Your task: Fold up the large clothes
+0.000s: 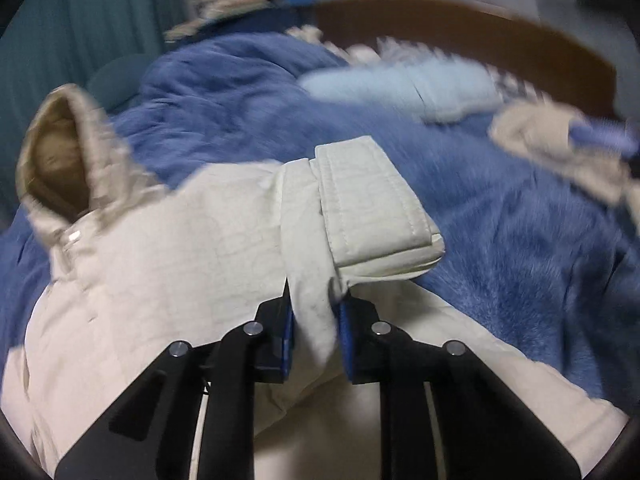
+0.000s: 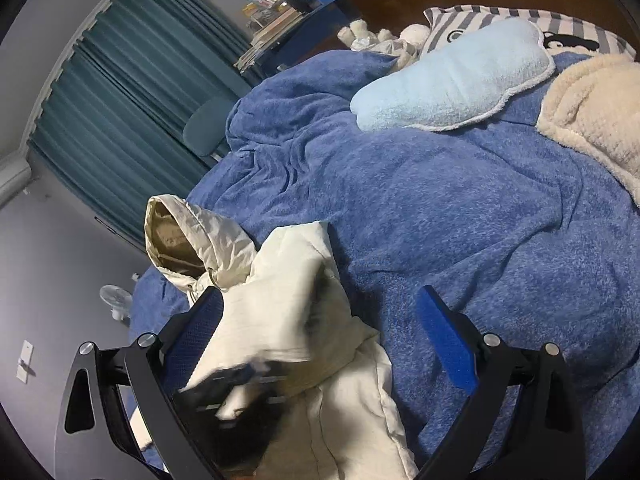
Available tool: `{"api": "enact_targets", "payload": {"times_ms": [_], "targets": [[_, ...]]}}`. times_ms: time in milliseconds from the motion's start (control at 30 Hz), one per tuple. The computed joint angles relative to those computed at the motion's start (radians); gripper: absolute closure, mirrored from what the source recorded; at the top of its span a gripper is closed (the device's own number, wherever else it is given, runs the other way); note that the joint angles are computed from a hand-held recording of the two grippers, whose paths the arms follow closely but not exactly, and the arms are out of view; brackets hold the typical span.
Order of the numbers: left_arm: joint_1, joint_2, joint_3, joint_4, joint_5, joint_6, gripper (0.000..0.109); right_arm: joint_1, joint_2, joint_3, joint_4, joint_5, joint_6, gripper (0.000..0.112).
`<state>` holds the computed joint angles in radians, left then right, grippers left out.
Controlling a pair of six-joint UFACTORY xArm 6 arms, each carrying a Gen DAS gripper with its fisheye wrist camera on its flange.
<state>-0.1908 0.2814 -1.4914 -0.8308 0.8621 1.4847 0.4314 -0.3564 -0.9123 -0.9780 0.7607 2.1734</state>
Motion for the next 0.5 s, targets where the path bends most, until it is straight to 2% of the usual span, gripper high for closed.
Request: {"api": "enact_targets", "payload": {"times_ms": [167, 300, 400, 500], "targets": [[0.173, 0.107, -0.230, -0.054, 0.161, -0.113, 0.093, 0.024, 0.091, -0.087, 0.033, 0.038, -0.071, 0.019], [0.305, 0.257, -0.466, -0.024, 0.273, -0.221, 0.093, 0.045, 0.209, -0.199, 0.068, 0.056, -0.167, 0.019], [0.375, 0.378, -0.626, 0.019, 0.340, -0.284, 0.093, 0.066, 0.314, -0.306, 0.098, 0.080, -0.262, 0.019], [0.409, 0.461, -0.715, 0.066, 0.352, -0.306, 0.093, 0.084, 0.429, -0.424, 0.116, 0.090, -0.350, 0.019]]}}
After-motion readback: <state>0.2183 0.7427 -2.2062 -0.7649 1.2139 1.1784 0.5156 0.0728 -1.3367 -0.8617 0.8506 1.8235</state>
